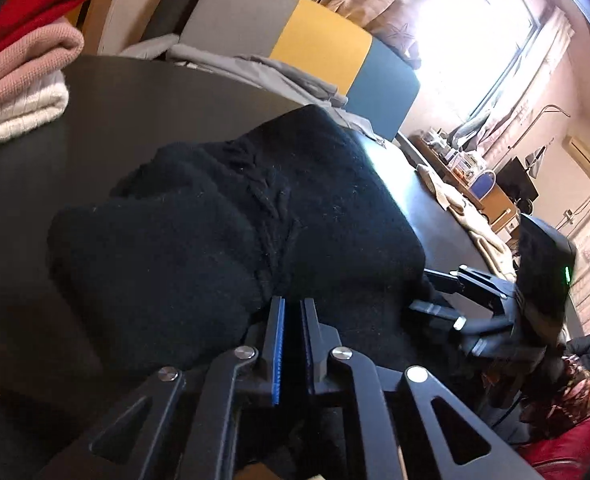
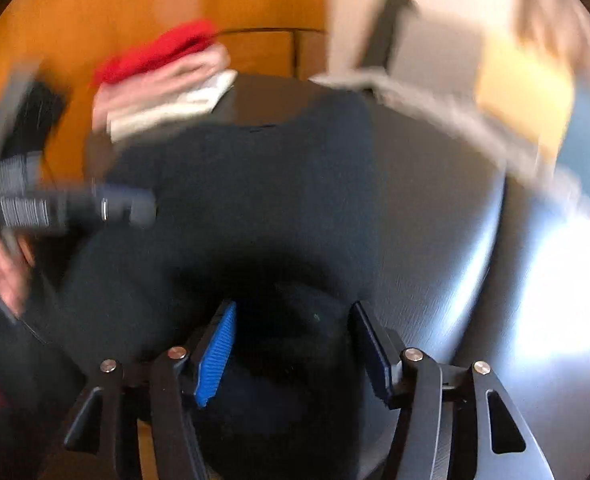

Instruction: Fold clothes

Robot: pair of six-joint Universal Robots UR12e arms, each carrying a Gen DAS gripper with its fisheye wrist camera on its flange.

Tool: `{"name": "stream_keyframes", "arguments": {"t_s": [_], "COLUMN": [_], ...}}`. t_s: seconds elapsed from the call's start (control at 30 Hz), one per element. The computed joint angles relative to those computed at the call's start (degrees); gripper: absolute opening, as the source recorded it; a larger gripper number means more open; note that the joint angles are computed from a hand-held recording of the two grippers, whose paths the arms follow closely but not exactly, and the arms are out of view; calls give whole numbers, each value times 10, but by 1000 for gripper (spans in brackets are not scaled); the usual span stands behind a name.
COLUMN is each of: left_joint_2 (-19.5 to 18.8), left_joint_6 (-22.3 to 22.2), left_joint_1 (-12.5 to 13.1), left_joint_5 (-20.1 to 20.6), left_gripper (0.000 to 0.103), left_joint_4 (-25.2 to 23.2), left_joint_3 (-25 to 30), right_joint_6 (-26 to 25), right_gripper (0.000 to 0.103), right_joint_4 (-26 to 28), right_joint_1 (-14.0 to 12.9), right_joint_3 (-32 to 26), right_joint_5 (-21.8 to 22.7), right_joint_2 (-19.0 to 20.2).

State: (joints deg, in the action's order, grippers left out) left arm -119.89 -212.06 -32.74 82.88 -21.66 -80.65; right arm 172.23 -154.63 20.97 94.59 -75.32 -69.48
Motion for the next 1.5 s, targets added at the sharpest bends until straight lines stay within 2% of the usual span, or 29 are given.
{"name": "stream_keyframes", "arguments": {"t_s": [0.03, 0.07, 0.17, 0.2, 0.27, 0.3, 0.33, 0.47, 0.5, 0.53, 0.57, 0.6, 0.67, 0.77, 0.87, 0.9, 0.93, 0.97, 1.07, 1.13, 1.23, 1.3, 1.33, 1.37, 1.4, 1.5], "left_joint_2": [3, 6, 7, 7, 7, 6, 5, 1, -1, -3, -6, -9, -16, -33, -55, -60, -63, -64, -66, -61, -52, -49, -48, -49, -53, -59], "left_joint_6": [-3, -11, -52, -61, -74, -79, -80, -86, -96, -109, -119, -123, -127, -104, -106, -112, -120, -132, -167, -194, -232, -245, -252, -257, -260, -253], "left_joint_1": [0, 1, 6, 7, 10, 12, 13, 19, 22, 25, 27, 28, 29, 25, 19, 16, 14, 15, 16, 18, 23, 30, 33, 37, 42, 48], "left_joint_5": [-5, -10, -36, -45, -56, -60, -63, -78, -86, -93, -98, -102, -106, -99, -99, -91, -86, -86, -88, -75, -53, -66, -74, -90, -115, -145], "left_gripper": [11, 17, 18, 17, 16, 15, 15, 7, 6, 4, 4, 4, 3, 4, 4, 5, 9, 17, 21, 24, 41, 64, 70, 84, 93, 94], "left_joint_4": [0, 6, 17, 22, 31, 35, 39, 60, 73, 84, 91, 95, 97, 74, 67, 67, 69, 73, 85, 109, 150, 154, 157, 156, 151, 147], "left_joint_3": [-2, -6, -14, -18, -21, -22, -23, -31, -34, -36, -36, -33, -25, 11, 49, 60, 66, 67, 70, 59, 35, 27, 23, 21, 24, 31], "right_joint_6": [51, 77, 162, 192, 215, 207, 185, 124, 125, 128, 130, 140, 167, 162, 150, 149, 148, 146, 141, 171, 205, 208, 208, 214, 221, 240], "right_gripper": [60, 60, 62, 66, 70, 70, 70, 70, 66, 62, 52, 46, 40, 38, 38, 37, 37, 37, 38, 39, 41, 42, 43, 44, 44, 46], "right_joint_4": [-3, -17, -67, -82, -62, -31, 23, 160, 168, 161, 155, 148, 107, 60, 14, -1, -6, -12, -28, -53, -86, -95, -101, -105, -109, -118], "right_joint_1": [-15, -25, -55, -64, -74, -76, -78, -70, -68, -65, -62, -59, -58, -58, -54, -51, -51, -50, -50, -60, -64, -65, -68, -67, -66, -70], "right_joint_3": [3, 5, 9, 9, -26, -46, -74, -141, -144, -139, -135, -131, -116, -86, -58, -45, -38, -30, -8, 8, 17, 18, 22, 21, 20, 25], "right_joint_5": [38, 66, 146, 171, 208, 228, 267, 330, 336, 332, 327, 316, 304, 236, 150, 107, 87, 66, 6, 30, 51, 55, 61, 63, 66, 83], "right_joint_2": [-4, -4, -1, 2, 27, 38, 54, 98, 101, 98, 96, 93, 85, 53, 25, 14, 9, 5, -7, -7, -1, 1, 1, 3, 6, 6]}}
